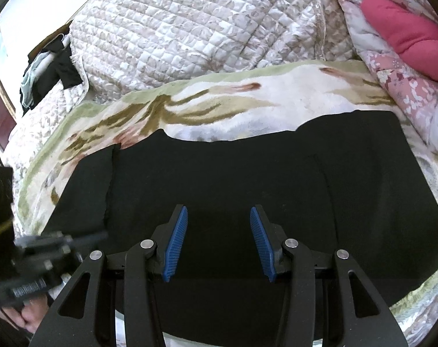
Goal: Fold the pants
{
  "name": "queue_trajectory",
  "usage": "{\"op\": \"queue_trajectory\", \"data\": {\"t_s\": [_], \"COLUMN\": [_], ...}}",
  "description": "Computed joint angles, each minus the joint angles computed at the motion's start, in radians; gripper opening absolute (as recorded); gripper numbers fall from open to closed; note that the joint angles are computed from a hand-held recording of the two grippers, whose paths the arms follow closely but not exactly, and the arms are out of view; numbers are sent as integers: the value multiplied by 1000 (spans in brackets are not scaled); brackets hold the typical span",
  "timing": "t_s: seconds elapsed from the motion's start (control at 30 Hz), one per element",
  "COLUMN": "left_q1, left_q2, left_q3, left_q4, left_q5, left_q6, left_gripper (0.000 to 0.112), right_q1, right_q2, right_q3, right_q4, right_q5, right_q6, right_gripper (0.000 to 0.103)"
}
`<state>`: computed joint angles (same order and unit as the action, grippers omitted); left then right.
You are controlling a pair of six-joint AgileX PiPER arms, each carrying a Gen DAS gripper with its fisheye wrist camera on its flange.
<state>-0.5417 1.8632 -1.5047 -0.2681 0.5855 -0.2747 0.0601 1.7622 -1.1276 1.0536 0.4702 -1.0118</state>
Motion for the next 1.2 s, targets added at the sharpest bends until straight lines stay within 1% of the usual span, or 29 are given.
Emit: {"op": "queue_trajectory", "data": {"t_s": [0.03,0.07,0.13,0.17,0.23,0.27,0.33,0.37,0.43,0.5,0.6,0.67,0.8,0.9,0.93,1.0,1.1,1.13,1.2], "left_q1": [5,5,33,51,85,96,127,145,169,193,223,229,231,234,233,235,236,237,237], "left_q2": [-36,-62,-113,-129,-153,-143,-127,-122,-124,-124,-101,-92,-90,-94,-99,-100,-97,-98,-98], "left_q3": [30,47,71,75,80,60,28,25,46,77,95,94,101,111,114,116,115,118,119], "left_q4": [12,59,135,184,332,398,498,532,596,612,559,550,567,560,562,565,575,580,589], "left_q5": [-19,-39,-60,-58,-43,-20,41,52,50,33,31,35,41,36,38,39,43,42,41], "left_q6": [0,-37,-107,-156,-278,-329,-398,-418,-478,-514,-487,-486,-509,-508,-512,-519,-542,-548,-558], "left_gripper": [4,4,5,7,13,17,18,18,18,18,18,18,18,18,18,18,18,18,18], "right_q1": [-2,-4,-6,-1,23,40,71,91,125,152,182,189,185,186,193,214,221,220,217], "right_q2": [-1,1,12,19,48,71,115,148,214,275,351,389,475,499,509,522,586,587,596], "right_q3": [0,-6,-24,-33,-75,-109,-169,-213,-300,-383,-492,-548,-679,-724,-744,-783,-887,-889,-895], "right_q4": [35,71,106,112,96,81,62,51,8,-33,-59,-63,-43,-35,-44,-82,-98,-93,-77], "right_q5": [14,43,107,134,194,228,279,304,334,358,392,406,507,565,572,535,569,573,599], "right_q6": [-36,-69,-100,-104,-78,-52,-18,5,67,128,168,189,263,276,286,331,398,397,398], "right_gripper": [46,46,46,46,46,46,46,49,53,53,53,53,55,55,55,54,53,51,16]}}
